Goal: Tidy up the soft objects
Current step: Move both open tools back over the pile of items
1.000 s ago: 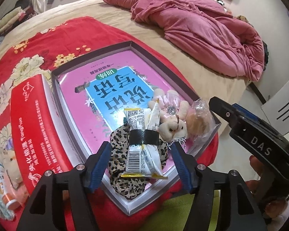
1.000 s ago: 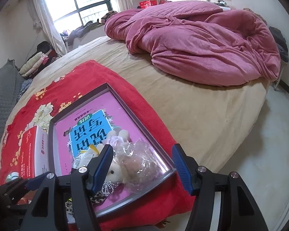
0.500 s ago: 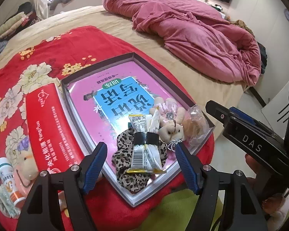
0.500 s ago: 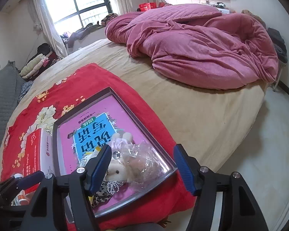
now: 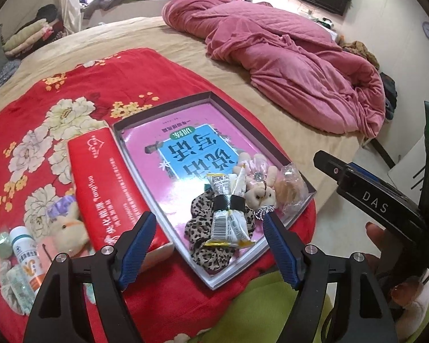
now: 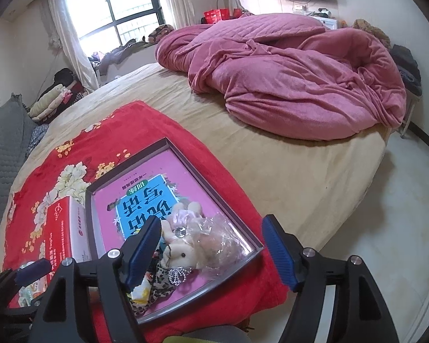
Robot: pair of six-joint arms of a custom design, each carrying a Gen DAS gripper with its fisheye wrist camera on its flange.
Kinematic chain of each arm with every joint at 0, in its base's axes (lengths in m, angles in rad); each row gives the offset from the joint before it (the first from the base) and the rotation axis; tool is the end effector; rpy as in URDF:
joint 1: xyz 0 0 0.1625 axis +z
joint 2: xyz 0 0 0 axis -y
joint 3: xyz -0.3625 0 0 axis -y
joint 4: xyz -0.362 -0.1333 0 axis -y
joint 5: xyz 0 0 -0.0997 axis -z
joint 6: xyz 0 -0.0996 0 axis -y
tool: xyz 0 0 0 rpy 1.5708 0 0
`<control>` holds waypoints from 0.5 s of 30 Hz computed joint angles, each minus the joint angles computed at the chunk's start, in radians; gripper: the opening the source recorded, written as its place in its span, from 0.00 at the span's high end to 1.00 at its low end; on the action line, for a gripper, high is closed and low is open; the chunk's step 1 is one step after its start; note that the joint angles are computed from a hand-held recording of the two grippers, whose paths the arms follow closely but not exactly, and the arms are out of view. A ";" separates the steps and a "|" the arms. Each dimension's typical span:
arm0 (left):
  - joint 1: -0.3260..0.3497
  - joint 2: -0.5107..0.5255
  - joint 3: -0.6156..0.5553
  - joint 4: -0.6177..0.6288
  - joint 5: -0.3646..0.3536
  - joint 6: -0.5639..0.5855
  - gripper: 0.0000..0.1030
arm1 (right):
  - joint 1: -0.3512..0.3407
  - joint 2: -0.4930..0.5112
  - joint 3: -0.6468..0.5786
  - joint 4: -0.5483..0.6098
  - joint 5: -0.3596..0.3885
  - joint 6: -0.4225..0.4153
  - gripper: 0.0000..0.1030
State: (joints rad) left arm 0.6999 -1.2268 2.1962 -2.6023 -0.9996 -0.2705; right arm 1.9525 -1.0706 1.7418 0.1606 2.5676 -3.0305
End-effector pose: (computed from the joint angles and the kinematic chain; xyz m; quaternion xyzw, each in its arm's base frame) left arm -0.2097 -0.4213 0.1278 0.2752 0.9187 -0.1772 0.2209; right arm 0.2026 -0.3713 0.1483 -0.0606 -0.8349 0.4164 0.3549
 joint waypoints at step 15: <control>-0.001 -0.151 0.059 0.048 0.016 -0.034 0.24 | 0.114 0.078 -0.096 0.074 0.082 0.016 0.29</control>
